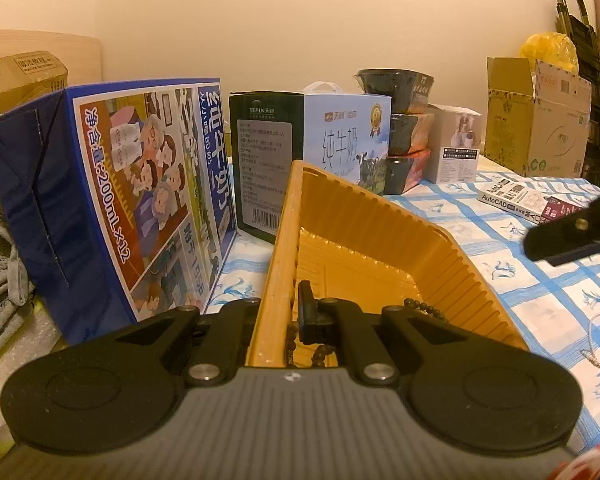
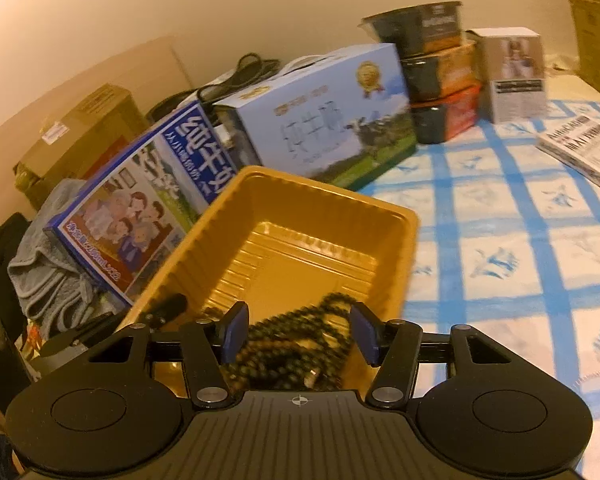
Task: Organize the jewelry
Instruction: 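Lower the green bead strand into the tray and open the right tool, then move the open right tool to the white pearl necklace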
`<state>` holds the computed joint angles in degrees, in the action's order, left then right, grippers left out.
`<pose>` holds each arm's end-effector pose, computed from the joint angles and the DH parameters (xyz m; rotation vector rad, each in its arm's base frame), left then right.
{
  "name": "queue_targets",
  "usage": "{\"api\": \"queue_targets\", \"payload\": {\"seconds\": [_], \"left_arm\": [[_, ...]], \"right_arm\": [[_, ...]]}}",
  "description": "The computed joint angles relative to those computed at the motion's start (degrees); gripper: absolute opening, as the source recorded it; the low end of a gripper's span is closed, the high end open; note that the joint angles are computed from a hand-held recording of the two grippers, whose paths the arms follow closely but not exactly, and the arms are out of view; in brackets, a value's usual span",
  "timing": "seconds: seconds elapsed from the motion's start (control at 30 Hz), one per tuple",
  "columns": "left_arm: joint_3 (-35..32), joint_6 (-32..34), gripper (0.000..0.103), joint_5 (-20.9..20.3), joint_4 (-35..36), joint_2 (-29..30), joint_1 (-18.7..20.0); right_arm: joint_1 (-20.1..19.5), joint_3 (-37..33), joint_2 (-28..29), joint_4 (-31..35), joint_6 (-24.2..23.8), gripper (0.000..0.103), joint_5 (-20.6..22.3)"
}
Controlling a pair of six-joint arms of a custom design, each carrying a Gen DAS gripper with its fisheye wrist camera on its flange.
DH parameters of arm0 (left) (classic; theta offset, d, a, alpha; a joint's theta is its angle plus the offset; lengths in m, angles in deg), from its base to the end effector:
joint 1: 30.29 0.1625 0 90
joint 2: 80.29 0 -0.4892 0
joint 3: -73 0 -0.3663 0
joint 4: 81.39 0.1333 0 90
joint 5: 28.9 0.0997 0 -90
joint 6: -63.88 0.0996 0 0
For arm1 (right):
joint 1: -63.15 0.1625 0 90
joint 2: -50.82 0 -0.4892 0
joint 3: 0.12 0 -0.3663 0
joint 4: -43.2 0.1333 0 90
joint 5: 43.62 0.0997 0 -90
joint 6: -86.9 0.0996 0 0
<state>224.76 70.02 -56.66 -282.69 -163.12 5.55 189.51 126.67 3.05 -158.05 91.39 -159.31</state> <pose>-0.1117 -0.3538 0.3390 0.6310 2.0665 -1.2617 0.3872 -0.3740 0.1424 0.5828 -2.7036 0.9668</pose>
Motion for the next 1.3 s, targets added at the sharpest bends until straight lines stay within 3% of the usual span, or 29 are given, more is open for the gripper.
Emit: {"api": "queue_targets", "payload": {"seconds": [0.43,0.63,1.03,1.17,1.3], "left_arm": [[-0.09,0.19,0.006,0.36,0.04,0.26,-0.25],[-0.11,0.41,0.006,0.39,-0.21,0.43,-0.2],[0.19,0.97,0.006,0.93,-0.89,0.87,-0.39],[0.24,1.16,0.006,1.23,-0.73,0.95,-0.43],[0.22,1.03,0.006,1.52,-0.46,1.04,-0.36]], "right_arm": [[3.05,4.77,-2.51,-0.24,0.3,0.059,-9.94],[6.12,6.3,-1.53,0.96,-0.18,0.061,-19.51],[4.18,14.57,-7.45,-0.11,7.72,0.064,-21.44],[4.59,15.17,-7.32,1.88,7.09,0.063,-27.71],[3.85,16.66,-7.62,1.88,6.67,0.063,-27.96]]}}
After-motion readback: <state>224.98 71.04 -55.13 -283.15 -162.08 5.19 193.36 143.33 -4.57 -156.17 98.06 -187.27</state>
